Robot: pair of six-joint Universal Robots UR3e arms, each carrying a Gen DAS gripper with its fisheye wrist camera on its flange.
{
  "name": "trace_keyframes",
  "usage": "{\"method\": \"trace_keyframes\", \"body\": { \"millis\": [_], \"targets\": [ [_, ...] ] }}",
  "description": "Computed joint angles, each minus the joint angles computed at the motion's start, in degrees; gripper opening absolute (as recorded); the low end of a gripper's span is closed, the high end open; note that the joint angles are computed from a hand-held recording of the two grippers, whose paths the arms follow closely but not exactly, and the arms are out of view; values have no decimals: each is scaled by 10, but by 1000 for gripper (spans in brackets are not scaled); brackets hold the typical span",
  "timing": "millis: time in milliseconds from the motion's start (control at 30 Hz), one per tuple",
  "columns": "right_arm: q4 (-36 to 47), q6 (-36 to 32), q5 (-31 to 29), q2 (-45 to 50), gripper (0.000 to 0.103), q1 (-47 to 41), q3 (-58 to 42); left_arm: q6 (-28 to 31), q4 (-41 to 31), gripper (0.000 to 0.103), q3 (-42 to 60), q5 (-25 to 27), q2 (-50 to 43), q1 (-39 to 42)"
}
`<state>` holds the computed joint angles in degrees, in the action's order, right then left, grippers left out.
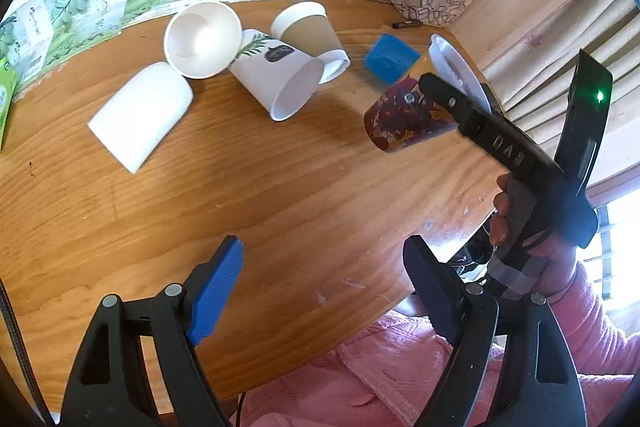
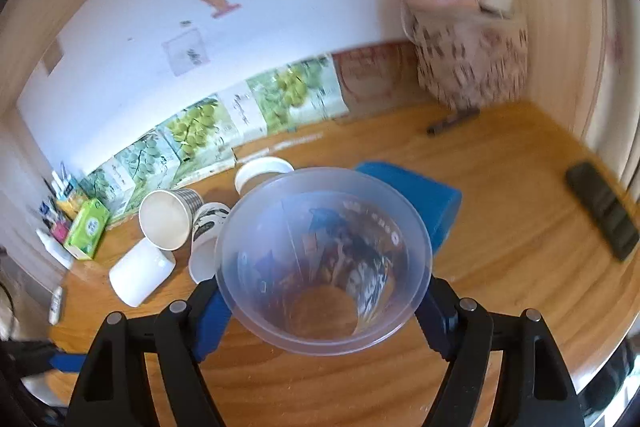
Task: Flip cup upright
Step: 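Lower the upright red cup onto the desk with the left gripper, then open the left gripper and withdraw both tools from the red cup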
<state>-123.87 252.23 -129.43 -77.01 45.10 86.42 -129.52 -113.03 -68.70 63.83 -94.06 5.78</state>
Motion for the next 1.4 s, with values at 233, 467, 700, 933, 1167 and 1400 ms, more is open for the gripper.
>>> {"method": "trace_keyframes", "body": {
  "millis": [233,467,700,933,1167,1400],
  "targets": [
    [38,-40,-6,76,79,20,-72,-1,8,85,0,-3,-2,11],
    [50,-73,26,109,79,30,-99,-12,16,85,2,-2,-3,7],
    [38,-99,97,78,80,22,-60,-47,25,85,11,0,-5,-3],
    [56,-122,158,23,81,13,-12,-131,60,85,-2,15,-7,-25],
    [132,-135,194,-57,86,9,-1,-238,162,85,-68,34,46,-50],
    [260,-177,192,-99,88,12,-88,-310,214,85,-92,49,107,-81]
  ]
}}
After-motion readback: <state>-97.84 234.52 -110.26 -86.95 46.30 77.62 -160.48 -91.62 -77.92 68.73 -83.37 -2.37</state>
